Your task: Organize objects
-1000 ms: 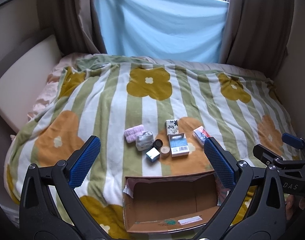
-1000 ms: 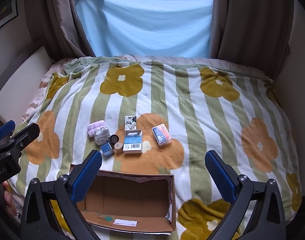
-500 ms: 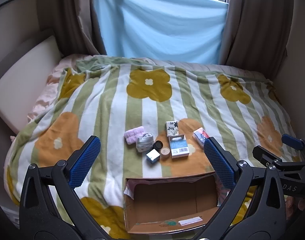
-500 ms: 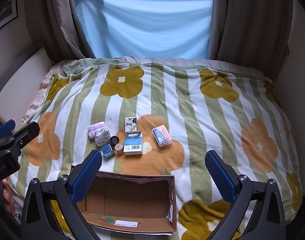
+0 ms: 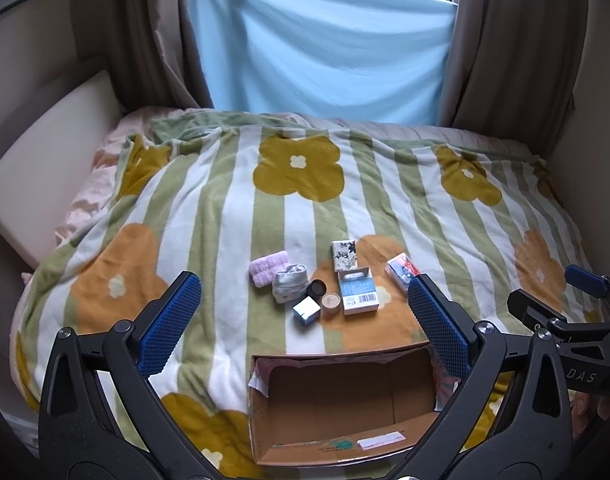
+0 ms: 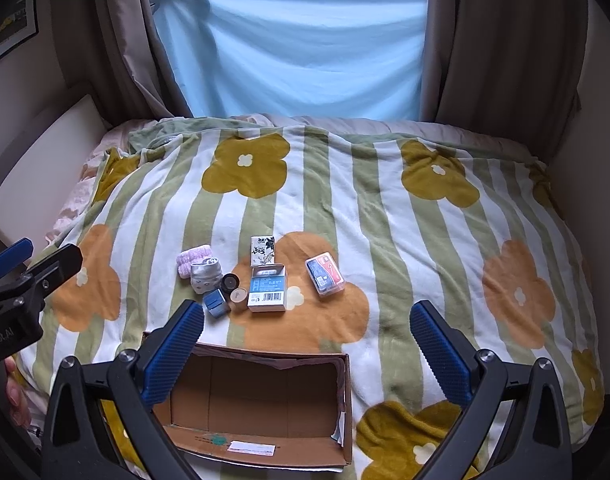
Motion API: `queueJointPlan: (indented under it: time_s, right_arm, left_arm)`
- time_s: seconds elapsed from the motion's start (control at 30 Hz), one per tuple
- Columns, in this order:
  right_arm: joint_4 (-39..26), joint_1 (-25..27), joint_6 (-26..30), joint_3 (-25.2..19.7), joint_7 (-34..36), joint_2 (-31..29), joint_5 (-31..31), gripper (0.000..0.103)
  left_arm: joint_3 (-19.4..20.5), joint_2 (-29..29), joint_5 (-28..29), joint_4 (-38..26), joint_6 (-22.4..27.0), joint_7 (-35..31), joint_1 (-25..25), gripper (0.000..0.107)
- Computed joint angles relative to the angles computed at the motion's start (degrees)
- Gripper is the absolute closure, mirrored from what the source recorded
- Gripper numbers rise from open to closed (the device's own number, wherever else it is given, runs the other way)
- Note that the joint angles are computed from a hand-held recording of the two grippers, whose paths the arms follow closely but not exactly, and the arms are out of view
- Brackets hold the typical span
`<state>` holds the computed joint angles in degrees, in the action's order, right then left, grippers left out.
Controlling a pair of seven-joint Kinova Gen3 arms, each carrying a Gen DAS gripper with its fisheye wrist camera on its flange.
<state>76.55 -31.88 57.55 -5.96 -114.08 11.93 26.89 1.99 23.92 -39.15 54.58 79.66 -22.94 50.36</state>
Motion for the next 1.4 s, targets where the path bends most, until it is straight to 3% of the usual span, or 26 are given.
queueJointPlan:
  time_s: [1.4]
  right_arm:
    - [1.82, -1.58, -0.01, -0.81, -5.79, -1.67, 4.9, 0.001]
  left_arm:
    - [-0.61, 0.69, -1.1, -2.66, 1.48, 2.91, 2.02, 0.005]
